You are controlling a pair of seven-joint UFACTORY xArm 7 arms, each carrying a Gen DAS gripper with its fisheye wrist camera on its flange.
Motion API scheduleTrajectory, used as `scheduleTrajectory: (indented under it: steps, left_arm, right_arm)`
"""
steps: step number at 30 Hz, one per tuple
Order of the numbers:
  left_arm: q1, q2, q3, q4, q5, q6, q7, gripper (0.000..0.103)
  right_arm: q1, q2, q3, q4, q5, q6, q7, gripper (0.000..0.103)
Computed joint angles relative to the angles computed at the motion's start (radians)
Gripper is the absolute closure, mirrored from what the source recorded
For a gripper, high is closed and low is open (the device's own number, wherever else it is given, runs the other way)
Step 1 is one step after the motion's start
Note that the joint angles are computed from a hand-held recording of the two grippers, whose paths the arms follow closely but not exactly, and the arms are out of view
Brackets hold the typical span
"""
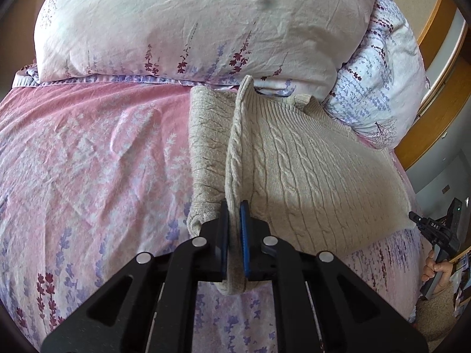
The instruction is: Fold small clothes
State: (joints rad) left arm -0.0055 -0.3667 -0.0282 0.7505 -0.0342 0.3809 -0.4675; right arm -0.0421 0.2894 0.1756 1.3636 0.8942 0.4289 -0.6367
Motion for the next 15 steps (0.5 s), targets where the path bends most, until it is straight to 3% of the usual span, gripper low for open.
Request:
scheduleTrajectory:
  steps: [5,6,7,10,11,13,15]
  left_arm:
    - [0.031,-0.02,-0.032,-0.002,0.051,-0.008,-0.048,0.087]
    - [0.05,-0.028,-0.048,-0.002,0.075,-0.01,-0.076,0.079]
    - [0.083,-0.039,-0.076,-0.003,0.116,-0.015,-0.123,0.072]
    - [0.142,-0.052,-0.137,0.007,0.225,-0.047,-0.207,0.067]
    - [0.153,-0.044,-0.156,0.018,0.262,-0.056,-0.224,0.066]
    - [0.135,-0.006,-0.165,0.048,0.297,-0.07,-0.223,0.058]
    - [0.096,0.042,-0.152,0.089,0.295,-0.061,-0.204,0.057]
  right_arm:
    - [0.019,-0.01,-0.01,0.007,-0.074,-0.012,0.045,0.09]
    - [0.017,-0.017,-0.006,0.005,-0.068,-0.02,0.039,0.089]
    - [0.016,-0.027,0.001,-0.002,-0.054,-0.043,0.022,0.086]
    - [0.017,-0.041,0.027,-0.001,-0.002,-0.088,-0.057,0.067]
    - [0.02,-0.035,0.031,0.014,0.003,-0.077,-0.073,0.066]
    - [0.032,-0.014,0.037,0.051,-0.001,-0.05,-0.087,0.066]
    - [0.047,0.014,0.043,0.091,-0.016,-0.034,-0.102,0.066]
